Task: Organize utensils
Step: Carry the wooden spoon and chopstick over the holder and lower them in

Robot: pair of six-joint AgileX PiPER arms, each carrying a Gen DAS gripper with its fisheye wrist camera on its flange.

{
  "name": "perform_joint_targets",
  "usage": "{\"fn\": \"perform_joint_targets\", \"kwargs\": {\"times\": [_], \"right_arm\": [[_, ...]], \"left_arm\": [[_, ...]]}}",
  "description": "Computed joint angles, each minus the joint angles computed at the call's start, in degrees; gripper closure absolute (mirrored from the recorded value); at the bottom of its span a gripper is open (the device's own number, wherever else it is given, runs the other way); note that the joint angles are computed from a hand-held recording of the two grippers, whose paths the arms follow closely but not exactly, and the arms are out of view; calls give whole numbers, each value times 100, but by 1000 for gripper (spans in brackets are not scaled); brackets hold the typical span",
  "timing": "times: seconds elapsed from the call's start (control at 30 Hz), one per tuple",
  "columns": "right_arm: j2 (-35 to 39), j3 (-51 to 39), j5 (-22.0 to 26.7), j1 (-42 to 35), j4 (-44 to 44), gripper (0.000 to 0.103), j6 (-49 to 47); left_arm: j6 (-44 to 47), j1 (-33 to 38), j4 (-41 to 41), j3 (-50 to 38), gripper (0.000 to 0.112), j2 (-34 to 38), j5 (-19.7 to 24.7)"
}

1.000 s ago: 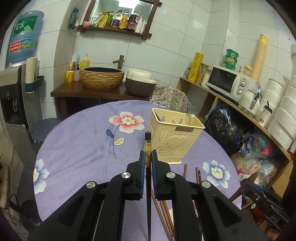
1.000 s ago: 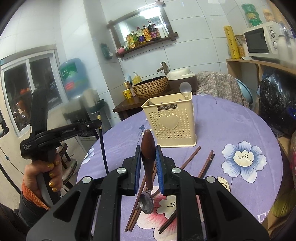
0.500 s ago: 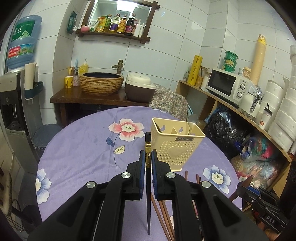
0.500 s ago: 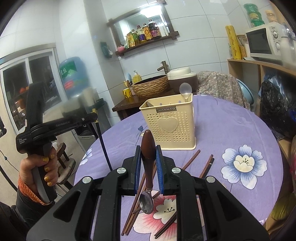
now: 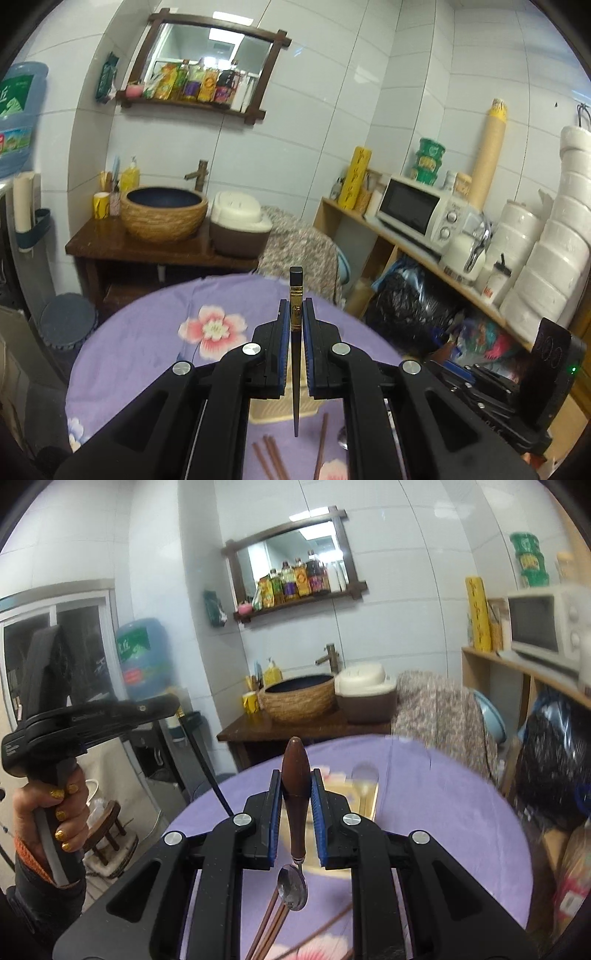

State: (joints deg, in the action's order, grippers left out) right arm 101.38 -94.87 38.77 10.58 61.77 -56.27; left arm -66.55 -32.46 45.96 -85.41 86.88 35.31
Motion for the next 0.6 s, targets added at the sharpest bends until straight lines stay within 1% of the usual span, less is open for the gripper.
{"fn": "perform_joint_targets", "kwargs": {"times": [0.07,0.1,0.2,0.27,0.33,0.4,0.47,0.53,0.6], "right_arm": [[266,-698,-11,100,-422,87,472],[456,-1151,-45,168,-703,87,781],[947,-2142,-114,338,-1473,87,1488],[1321,-2742,-123,427,-1973,87,1980],[1671,-3250,-27,464,-2363,87,2415],[1965,-3523,-61,506,-2656,87,2732],[2108,-3530,-189,560,-2851,87,2826],[2122,-3181,-520,618,-2920,87,2731],[2196,-3030,-614,660,-3025,87,2771]], "left_arm": [[371,80,-224,-667,104,289,170],[421,87,-226,-843,104,383,226],[539,190,-193,-1622,104,885,448],[524,263,-175,-1834,104,1095,483],[433,295,-66,-1993,104,1349,535],[342,353,-67,-1928,104,1481,450],[216,399,0,-1779,104,1547,353],[22,417,104,-1576,104,1618,280],[-39,446,81,-1429,104,1682,203]]}}
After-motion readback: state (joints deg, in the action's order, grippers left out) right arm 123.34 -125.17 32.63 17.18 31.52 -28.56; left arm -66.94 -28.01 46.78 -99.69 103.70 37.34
